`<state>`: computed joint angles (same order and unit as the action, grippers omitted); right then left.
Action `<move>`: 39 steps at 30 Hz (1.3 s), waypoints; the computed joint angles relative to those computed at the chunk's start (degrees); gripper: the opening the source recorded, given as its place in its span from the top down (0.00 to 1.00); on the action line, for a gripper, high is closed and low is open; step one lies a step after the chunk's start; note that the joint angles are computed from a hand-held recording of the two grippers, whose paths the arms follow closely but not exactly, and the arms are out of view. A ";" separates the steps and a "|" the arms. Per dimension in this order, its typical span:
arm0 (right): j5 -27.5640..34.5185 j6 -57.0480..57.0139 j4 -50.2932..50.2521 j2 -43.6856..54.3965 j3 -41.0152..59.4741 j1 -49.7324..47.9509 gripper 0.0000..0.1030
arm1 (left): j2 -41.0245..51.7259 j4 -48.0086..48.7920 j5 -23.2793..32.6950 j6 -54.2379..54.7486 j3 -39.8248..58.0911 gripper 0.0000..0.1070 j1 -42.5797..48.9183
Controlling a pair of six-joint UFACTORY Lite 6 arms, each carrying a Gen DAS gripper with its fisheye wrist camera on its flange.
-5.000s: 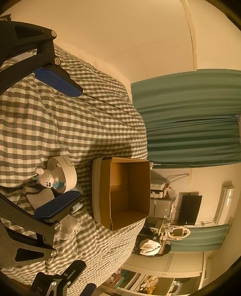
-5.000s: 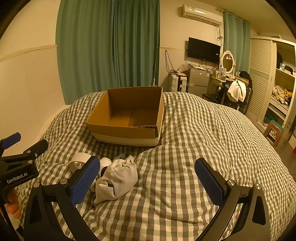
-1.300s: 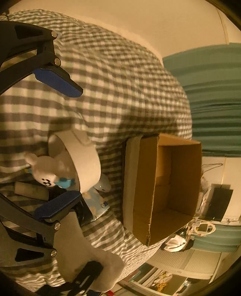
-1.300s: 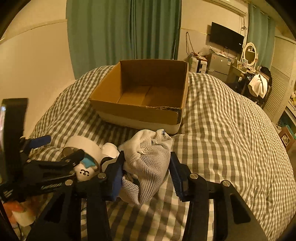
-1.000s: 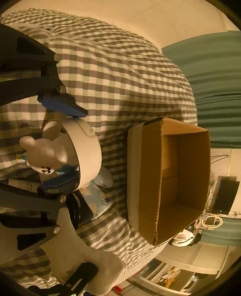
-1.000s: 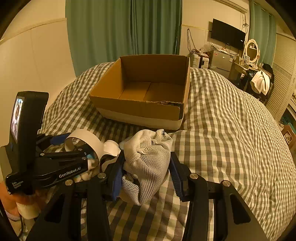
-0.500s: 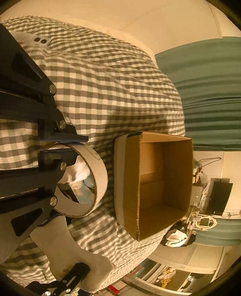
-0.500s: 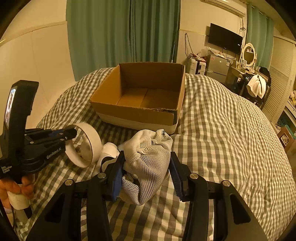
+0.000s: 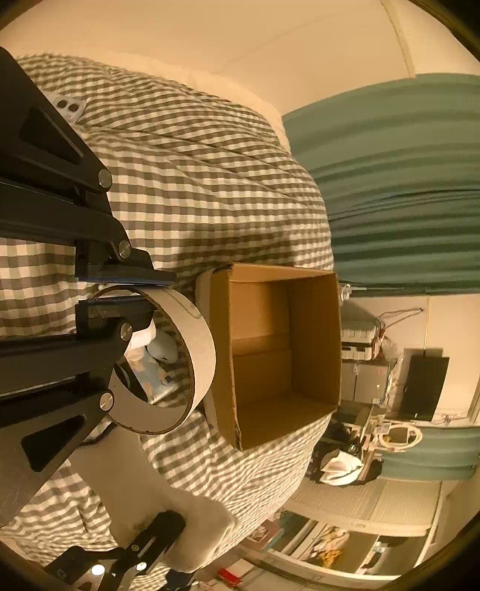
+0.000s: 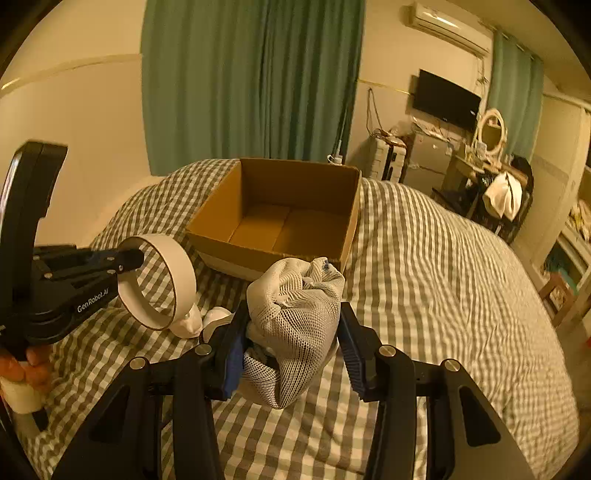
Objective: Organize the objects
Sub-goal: 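Carry the sock and tape roll into the box and open both grippers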
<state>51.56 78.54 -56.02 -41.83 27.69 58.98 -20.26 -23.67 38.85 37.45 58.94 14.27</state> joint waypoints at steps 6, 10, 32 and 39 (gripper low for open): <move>2.41 -8.82 0.53 3.30 8.60 -2.25 0.56 | 2.90 2.25 2.43 -3.34 8.44 0.95 -1.71; 0.24 -14.50 0.44 6.60 15.45 -7.04 0.56 | 7.15 3.28 3.76 -6.22 15.65 0.95 -3.07; -19.77 -37.04 8.39 44.42 53.20 -32.90 0.56 | 43.51 17.99 4.20 -23.02 56.30 0.95 -12.79; -24.31 -38.11 7.99 57.19 61.00 -37.00 0.56 | 59.28 21.34 7.52 -25.91 74.20 0.95 -14.30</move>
<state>27.25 40.43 -48.03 15.36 88.69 21.98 39.02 -2.33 46.37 11.54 133.14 -0.03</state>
